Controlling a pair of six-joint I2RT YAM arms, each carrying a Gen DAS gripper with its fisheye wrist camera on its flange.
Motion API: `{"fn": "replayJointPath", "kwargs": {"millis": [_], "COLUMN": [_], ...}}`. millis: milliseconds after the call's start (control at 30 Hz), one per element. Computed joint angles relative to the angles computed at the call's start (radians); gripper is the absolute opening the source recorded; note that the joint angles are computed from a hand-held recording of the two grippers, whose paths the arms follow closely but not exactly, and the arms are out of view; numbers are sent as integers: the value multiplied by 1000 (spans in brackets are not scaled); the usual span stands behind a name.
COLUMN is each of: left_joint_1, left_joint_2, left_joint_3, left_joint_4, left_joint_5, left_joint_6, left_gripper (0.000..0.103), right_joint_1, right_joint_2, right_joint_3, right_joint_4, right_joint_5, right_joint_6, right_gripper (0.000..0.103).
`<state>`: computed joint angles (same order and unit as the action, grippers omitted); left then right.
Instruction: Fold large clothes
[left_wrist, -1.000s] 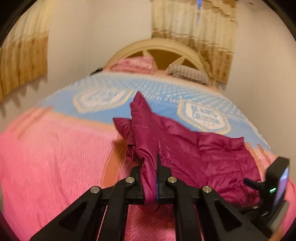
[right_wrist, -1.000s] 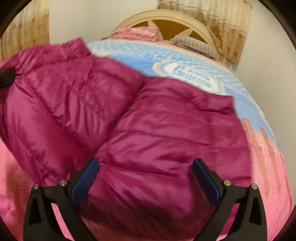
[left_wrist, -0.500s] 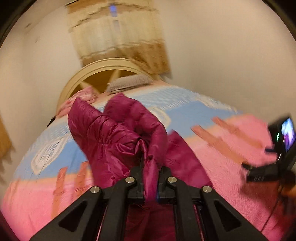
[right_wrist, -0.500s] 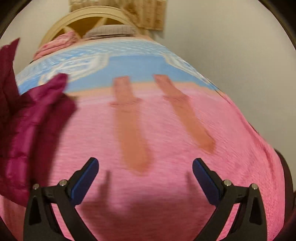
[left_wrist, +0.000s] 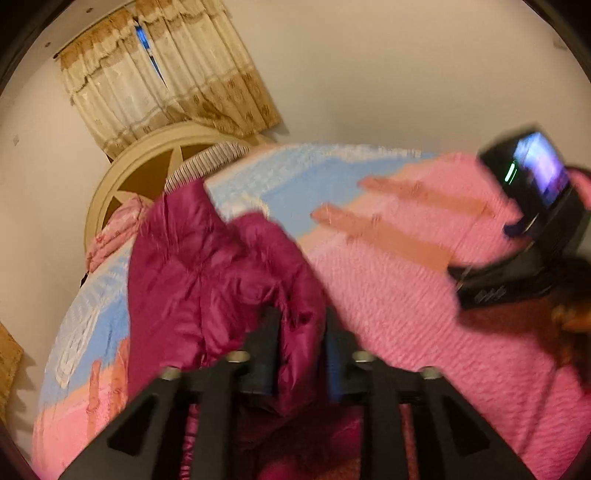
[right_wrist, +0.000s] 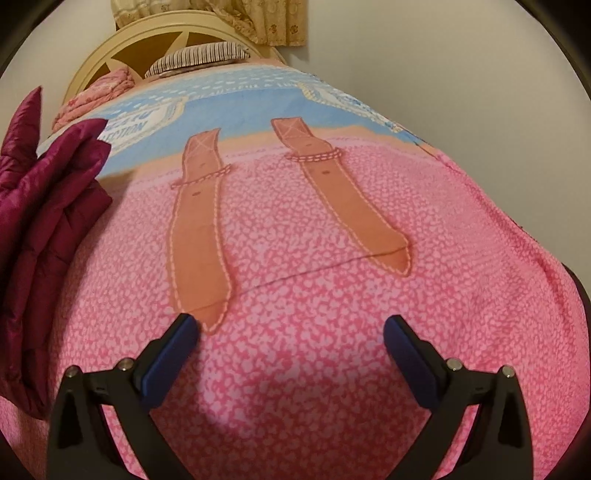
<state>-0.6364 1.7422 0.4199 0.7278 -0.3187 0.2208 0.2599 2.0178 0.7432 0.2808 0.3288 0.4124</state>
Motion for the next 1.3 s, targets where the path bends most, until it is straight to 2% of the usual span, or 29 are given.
{"fn": "replayJointPath", "kwargs": {"millis": [33,67,100,167,200,233,300,433,500,567,667,733,767,833,900,967,1200,1300], "left_joint_1": [-13,-21,-20,13,52,122,249,502,593,645,683,685,685,680,668,641,550,511], "left_joint_2": [-48,-103,-163,-257,-291,-306,-261,-54,45,119,240,294,304,319,324,336,385,392], "left_joint_3": [-23,-47,-80,-116,-119,-119,-81,151,290,384,542,611,623,648,624,638,662,652], "left_joint_4": [-5,-11,5,-4,-28,-26,-11,-127,-234,-293,-418,-484,-499,-525,-475,-466,-439,-410], "left_joint_5": [1,-2,0,19,22,31,26,-30,-13,-1,4,21,32,75,92,80,74,35], "left_joint_6": [-1,-2,-1,6,9,7,-14,-134,-219,-273,-357,-404,-418,-453,-446,-425,-364,-332], "left_gripper": [70,93,96,96,96,96,96,96,96,96,96,96,96,96,96,96,96,96], "right_joint_1": [1,0,-5,-5,-3,1,6,56,109,156,236,265,278,296,297,288,234,220], "right_joint_2": [2,4,8,-6,-14,-33,-65,-100,-113,-100,-15,70,131,236,332,372,311,297], "right_joint_3": [0,-1,-2,-2,-2,-6,8,132,232,345,601,762,857,1000,1113,1108,822,761], "right_joint_4": [3,7,15,-6,-14,-17,-35,-121,-175,-232,-341,-401,-429,-485,-542,-539,-363,-314], "right_joint_5": [2,2,-1,-5,-6,-3,-19,-27,-15,-6,28,13,7,14,-10,2,-16,-21], "right_joint_6": [-2,-4,-7,1,3,7,13,19,12,-1,-2,6,9,8,1,28,78,104], "right_gripper": [103,103,103,101,93,81,73,73,73,73,73,73,72,58,55,55,55,56]}}
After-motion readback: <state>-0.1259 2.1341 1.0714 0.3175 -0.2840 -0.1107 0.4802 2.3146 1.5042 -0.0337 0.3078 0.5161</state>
